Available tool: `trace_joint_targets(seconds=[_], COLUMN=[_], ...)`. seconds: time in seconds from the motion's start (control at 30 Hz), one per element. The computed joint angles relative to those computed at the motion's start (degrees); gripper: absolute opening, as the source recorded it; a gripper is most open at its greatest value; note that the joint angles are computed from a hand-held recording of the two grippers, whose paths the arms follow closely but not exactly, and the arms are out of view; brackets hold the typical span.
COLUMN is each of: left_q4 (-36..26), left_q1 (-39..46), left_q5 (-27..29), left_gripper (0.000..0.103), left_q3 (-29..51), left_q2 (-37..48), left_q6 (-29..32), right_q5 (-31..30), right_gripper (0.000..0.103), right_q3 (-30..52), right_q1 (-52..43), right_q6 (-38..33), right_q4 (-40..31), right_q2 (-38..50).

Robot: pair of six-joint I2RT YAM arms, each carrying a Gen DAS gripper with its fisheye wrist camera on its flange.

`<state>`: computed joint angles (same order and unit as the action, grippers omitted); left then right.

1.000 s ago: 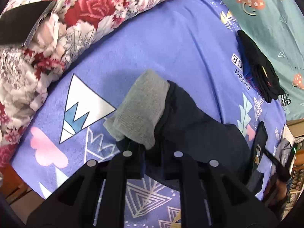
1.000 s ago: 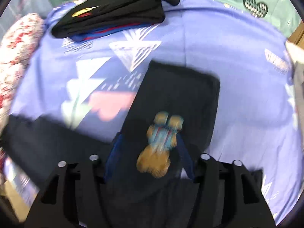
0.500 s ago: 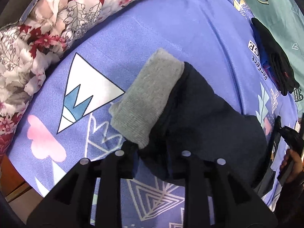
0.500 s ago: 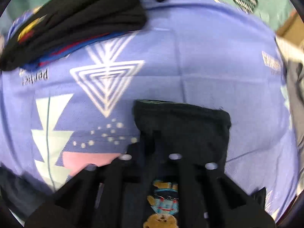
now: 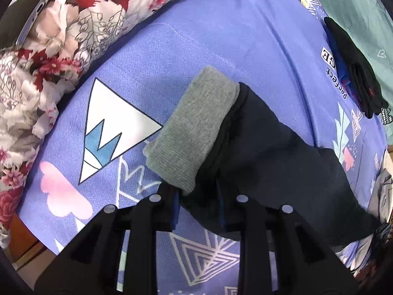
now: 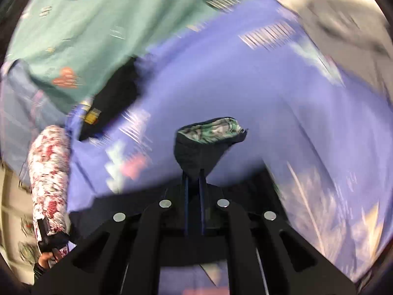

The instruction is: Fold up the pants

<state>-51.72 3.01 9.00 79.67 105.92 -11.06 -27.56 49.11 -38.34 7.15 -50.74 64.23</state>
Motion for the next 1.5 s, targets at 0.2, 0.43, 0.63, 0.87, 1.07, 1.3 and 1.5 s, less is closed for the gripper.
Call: trace_joint_targets(seconds=[0.2,0.43,0.63,0.87,1.07,1.3,1.5], left_q4=[-0.8,0.3,3.4,0.0,-0.5,-2.3,0.4], left_q1=[-0.6,0.4,1.0,-1.3,1.4,0.1,-3.1], left_q5=[-1.2,-0.1,2.0,-1.6,1.3,-2.7,-9.0], left_gripper=[0.025,0.027,0.016,0.013,0.013,0.02,0.038], left_q3=[1.0,-0.3,-2.2,-0.2,0.2,2.0,0.3], left_q2=[0.6,-0.8,-1.2,-2.8,-1.5,-0.2,0.4], left_q6=[0.6,0.4,-1.4,2.9,2.4,4.6,4.0], right_q5=[0.3,0.7,8.3,6.1,13.8,13.7,10.8], right_gripper=[0.009,0.047,0.007,0.006,0.031,0.048,0.018], right_q3=[-15.1,-12.1,-9.4,-4.1,-11.8,-10.2,-10.8], right_q1=[-11.0,-8.5,-2.4,-3.9,-2.3,-2.4,-3.7], right_q6=[-7.2,-5.5,2.3,-1.4,-4.7,-2.2,0.9], right_q4=[-0.5,-2.6,0.7,-7.6,-2.4,-3.1,1.5], right_q2=[0.6,-4.5,-1.1,-7.2,0.2,-1.0,2.3])
